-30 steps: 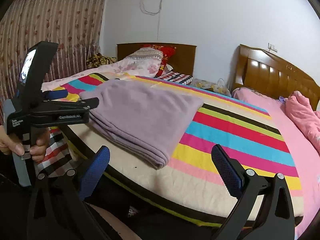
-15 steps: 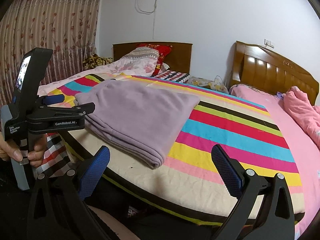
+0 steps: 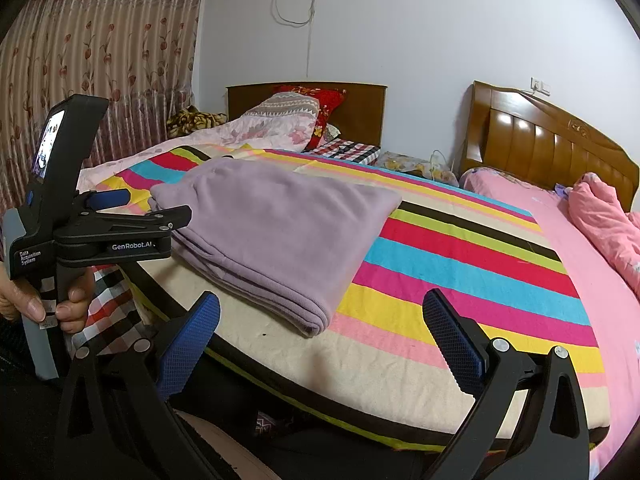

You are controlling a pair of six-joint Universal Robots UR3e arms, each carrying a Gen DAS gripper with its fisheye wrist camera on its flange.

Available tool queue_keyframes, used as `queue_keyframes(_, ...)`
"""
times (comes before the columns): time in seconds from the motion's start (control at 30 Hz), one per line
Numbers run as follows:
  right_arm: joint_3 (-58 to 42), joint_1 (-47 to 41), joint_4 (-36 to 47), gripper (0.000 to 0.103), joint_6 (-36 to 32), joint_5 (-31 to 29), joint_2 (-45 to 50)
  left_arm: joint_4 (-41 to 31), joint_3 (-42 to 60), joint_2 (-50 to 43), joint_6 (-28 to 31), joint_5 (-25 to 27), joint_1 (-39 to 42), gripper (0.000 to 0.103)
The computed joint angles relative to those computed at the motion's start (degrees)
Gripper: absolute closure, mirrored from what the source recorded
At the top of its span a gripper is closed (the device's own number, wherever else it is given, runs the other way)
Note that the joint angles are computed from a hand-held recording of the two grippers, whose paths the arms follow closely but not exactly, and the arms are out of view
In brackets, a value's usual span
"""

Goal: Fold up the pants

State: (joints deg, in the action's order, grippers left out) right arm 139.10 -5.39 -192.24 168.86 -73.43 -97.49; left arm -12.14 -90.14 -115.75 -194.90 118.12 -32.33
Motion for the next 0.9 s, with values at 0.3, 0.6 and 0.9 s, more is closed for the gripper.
queue_keyframes(0.3,0.1,0.0,0.1,0.005,0.0,0.0,-0.1,-0.9,0.5,-0.1,-0.4,-0.2,0.1,0.002)
queue_keyframes(0.6,0.2,-0.2,0.3,0.005,-0.1,0.2,-0.4,-1.2,0.5,-0.4,-1.0,0.2,-0.2,0.002)
queue_keyframes(0.9,0.2,0.0,0.5,0.005,-0.1,0.1,-0.6,-1.3,0.4,-0.3,-1.0,0.0,-0.1,0.002)
